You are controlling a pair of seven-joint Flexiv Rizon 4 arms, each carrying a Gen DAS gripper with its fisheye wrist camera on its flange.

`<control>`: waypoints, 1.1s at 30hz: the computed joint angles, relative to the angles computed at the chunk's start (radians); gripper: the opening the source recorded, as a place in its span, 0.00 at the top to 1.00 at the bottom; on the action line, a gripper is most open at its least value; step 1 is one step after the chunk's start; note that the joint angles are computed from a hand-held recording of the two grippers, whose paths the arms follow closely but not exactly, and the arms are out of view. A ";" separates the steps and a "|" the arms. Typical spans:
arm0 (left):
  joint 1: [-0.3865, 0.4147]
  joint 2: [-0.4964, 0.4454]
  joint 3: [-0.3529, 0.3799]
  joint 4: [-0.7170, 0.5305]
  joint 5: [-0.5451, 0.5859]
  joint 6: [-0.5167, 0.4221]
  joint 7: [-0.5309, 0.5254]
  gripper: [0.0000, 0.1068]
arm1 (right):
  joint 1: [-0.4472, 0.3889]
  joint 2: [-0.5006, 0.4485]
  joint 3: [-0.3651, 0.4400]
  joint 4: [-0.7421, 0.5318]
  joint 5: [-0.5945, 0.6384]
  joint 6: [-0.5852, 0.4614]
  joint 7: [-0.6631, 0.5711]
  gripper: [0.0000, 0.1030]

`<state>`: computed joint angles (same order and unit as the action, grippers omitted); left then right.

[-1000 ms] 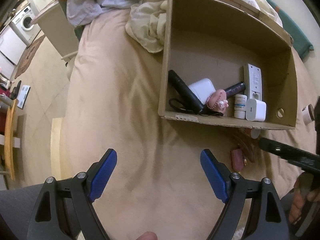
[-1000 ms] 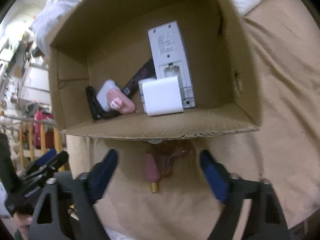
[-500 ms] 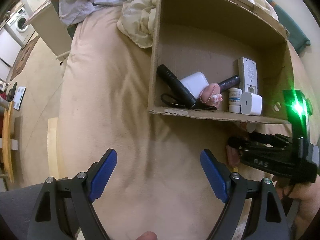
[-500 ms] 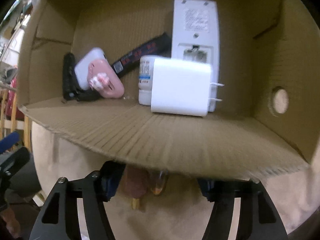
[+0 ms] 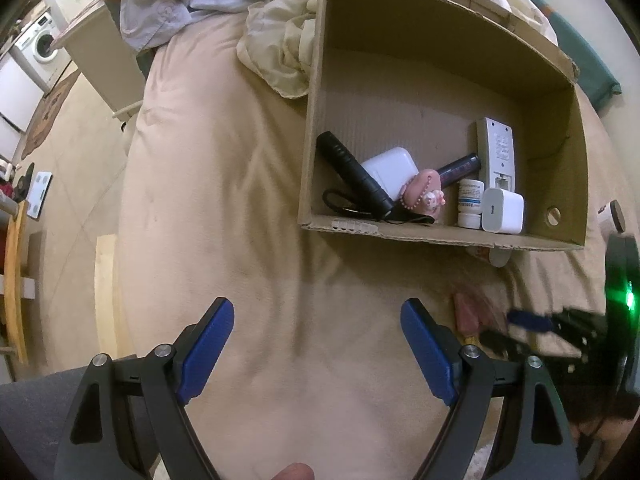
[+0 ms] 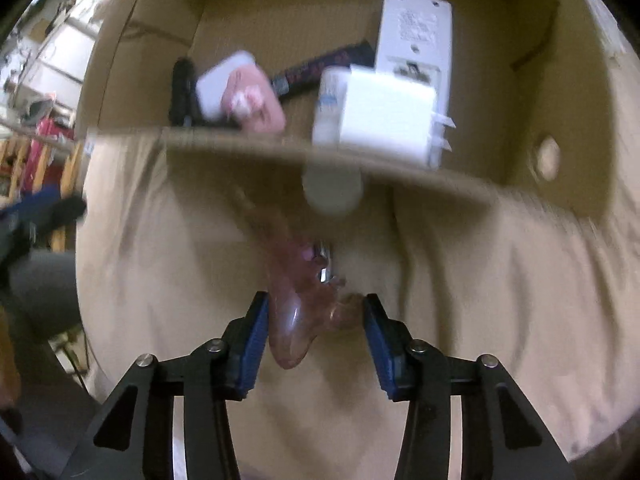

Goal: Organize rigid objects
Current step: 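Lower the right gripper onto the pink translucent comb and close, then grasp the pink tube with the left gripper while right holds comb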

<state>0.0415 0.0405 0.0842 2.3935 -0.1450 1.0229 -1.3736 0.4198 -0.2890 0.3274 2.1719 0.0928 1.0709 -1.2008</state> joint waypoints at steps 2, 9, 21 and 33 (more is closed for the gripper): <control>-0.002 0.004 0.001 0.002 -0.022 -0.009 0.016 0.21 | -0.003 0.023 0.003 0.019 -0.002 -0.048 -0.004 0.64; -0.014 0.016 -0.006 0.009 -0.042 -0.007 0.038 0.21 | 0.016 0.040 -0.006 0.060 -0.005 -0.069 0.007 0.53; 0.005 0.001 0.003 0.006 0.020 -0.003 -0.001 0.21 | 0.082 -0.067 -0.051 0.020 -0.213 0.031 0.153 0.29; -0.008 -0.010 -0.009 0.009 0.063 0.012 -0.002 0.22 | 0.058 -0.011 0.033 0.064 -0.146 0.083 0.168 0.65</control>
